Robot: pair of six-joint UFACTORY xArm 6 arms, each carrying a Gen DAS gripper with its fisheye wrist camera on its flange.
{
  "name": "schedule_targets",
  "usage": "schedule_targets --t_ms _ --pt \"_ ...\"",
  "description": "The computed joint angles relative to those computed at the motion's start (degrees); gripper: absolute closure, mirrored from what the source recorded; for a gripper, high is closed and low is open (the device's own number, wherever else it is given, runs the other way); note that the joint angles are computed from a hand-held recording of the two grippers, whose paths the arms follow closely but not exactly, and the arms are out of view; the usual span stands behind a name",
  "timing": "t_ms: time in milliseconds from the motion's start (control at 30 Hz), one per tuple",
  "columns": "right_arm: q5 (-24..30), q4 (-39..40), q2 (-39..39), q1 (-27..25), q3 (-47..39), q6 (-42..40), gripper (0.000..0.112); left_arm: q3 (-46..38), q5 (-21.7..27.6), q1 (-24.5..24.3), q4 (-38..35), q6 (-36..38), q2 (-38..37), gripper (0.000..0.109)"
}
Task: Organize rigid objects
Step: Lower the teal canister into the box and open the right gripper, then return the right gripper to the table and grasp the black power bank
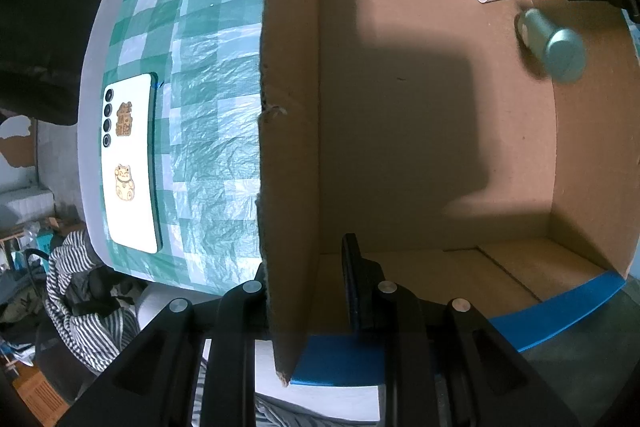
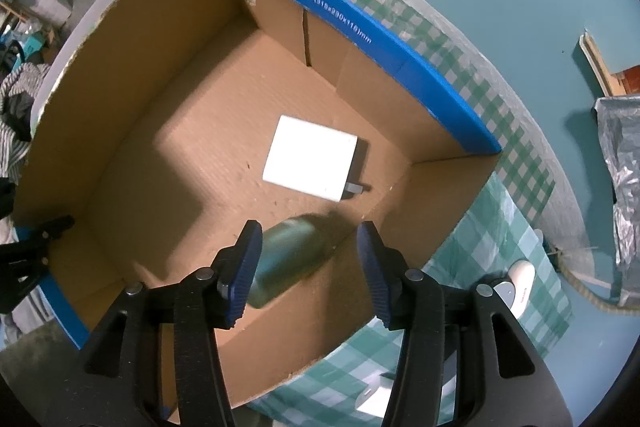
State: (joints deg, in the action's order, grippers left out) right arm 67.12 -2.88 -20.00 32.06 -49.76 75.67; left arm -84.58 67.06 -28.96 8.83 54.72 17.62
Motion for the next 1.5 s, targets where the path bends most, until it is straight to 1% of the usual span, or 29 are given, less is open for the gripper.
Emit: schedule_targets --t_ms 100,167,400,533,833,1033,1167,1400,1500 --pt "0.56 -1.25 -0.69 0.32 -0.35 1.06 0.055 -0.25 0.07 0.20 -0.13 0.15 0.12 0.088" --pt "1.37 -1.88 -1.04 0.48 -0.68 1.63 0.054 -0.26 -0.11 0.31 -0.04 0.15 0.17 0.088" --pt "3.42 -4.30 -4.76 1.63 -0.31 5.62 0.054 -0.12 -0.31 0.55 0.00 0.10 -0.01 0.088" --pt "6.08 -5.58 -6.81 3.01 -0.61 8.35 0.054 -0.05 -0.37 0.54 0.11 0.08 -0.07 0.088" --pt "11.67 -8.61 -12.90 7.46 0.16 18.00 0.054 -0.03 -0.41 0.51 0.27 0.02 -0.11 0.088" --pt "15.41 -8.74 -17.72 11.89 2.69 26.88 0.053 -0.40 -0.15 0.69 -0.20 -0.10 0.11 0.088" --pt "16.67 -7.41 -22.59 15.46 7.22 35.01 0.053 -1.22 -0.09 1.05 -0.81 0.03 0.65 0.088" --pt "16.91 -4.36 -30.77 23.00 16.43 50.75 0.053 -0.51 -2.00 1.82 -2.51 2.31 0.08 0.088" --pt "15.79 -3.17 -33.63 26.63 20.39 57.41 0.053 -1.45 -1.16 1.99 -2.96 2.43 0.62 0.088"
